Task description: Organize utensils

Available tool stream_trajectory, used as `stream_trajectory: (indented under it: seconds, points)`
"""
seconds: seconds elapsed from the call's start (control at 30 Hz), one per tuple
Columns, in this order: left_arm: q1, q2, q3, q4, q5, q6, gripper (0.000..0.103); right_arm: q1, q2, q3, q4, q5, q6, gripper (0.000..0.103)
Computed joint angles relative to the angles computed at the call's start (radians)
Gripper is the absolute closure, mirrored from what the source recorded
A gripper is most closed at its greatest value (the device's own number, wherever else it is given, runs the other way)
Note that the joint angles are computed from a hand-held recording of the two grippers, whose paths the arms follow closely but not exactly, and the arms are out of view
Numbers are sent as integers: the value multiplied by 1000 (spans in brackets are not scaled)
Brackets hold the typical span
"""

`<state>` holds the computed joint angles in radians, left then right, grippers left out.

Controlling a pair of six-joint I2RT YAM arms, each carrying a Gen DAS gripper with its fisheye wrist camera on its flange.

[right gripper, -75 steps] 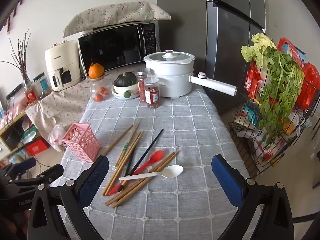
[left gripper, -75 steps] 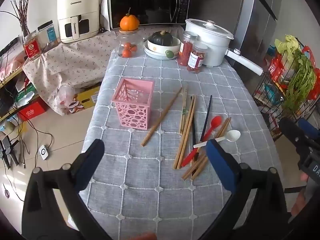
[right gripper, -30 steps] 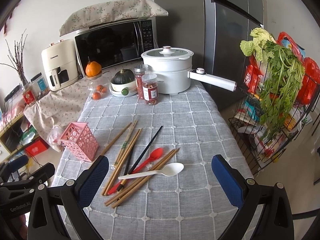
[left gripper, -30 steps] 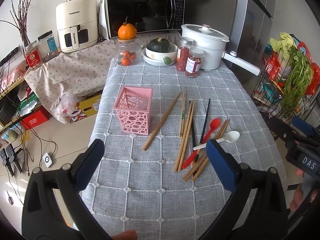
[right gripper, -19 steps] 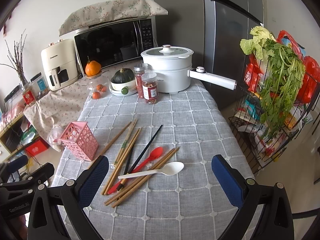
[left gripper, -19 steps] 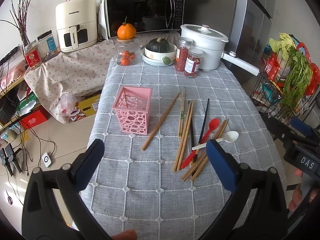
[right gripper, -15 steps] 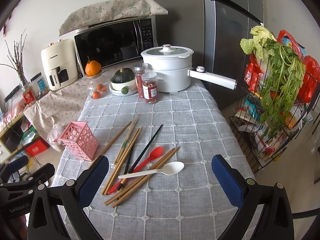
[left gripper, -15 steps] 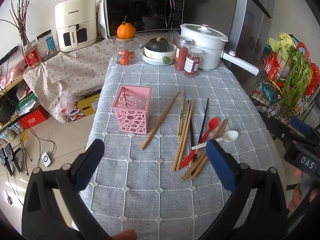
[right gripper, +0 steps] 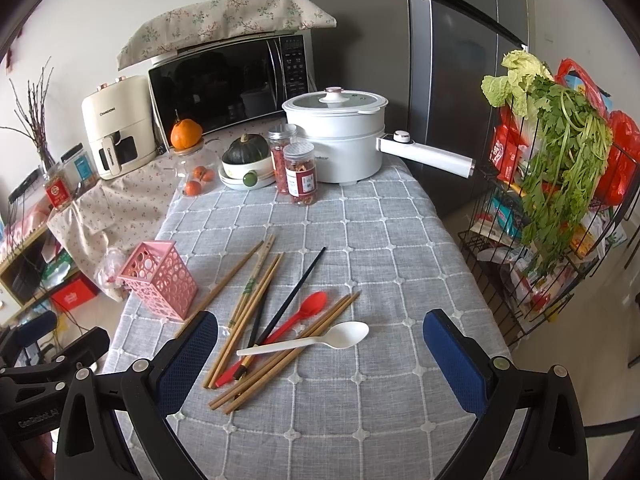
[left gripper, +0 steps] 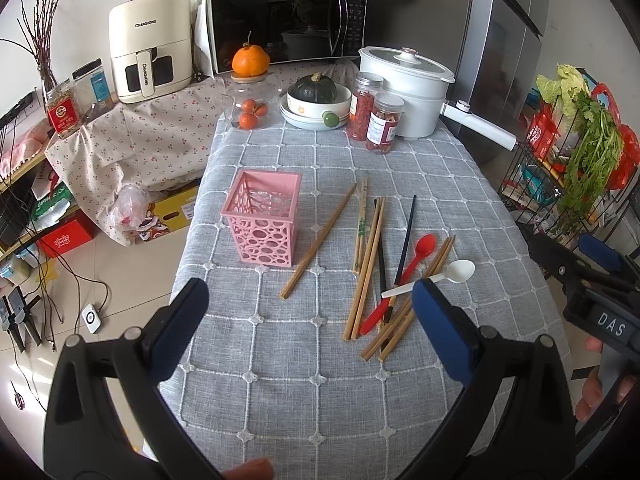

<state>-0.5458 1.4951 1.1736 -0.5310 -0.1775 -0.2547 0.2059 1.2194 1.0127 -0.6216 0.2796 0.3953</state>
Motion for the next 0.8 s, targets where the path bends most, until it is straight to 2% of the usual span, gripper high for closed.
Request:
stream_trajectory:
  seconds: [0.8]
  points:
    - [12, 23, 16, 5, 24, 24, 2, -23, 11, -4, 6, -22, 5, 0]
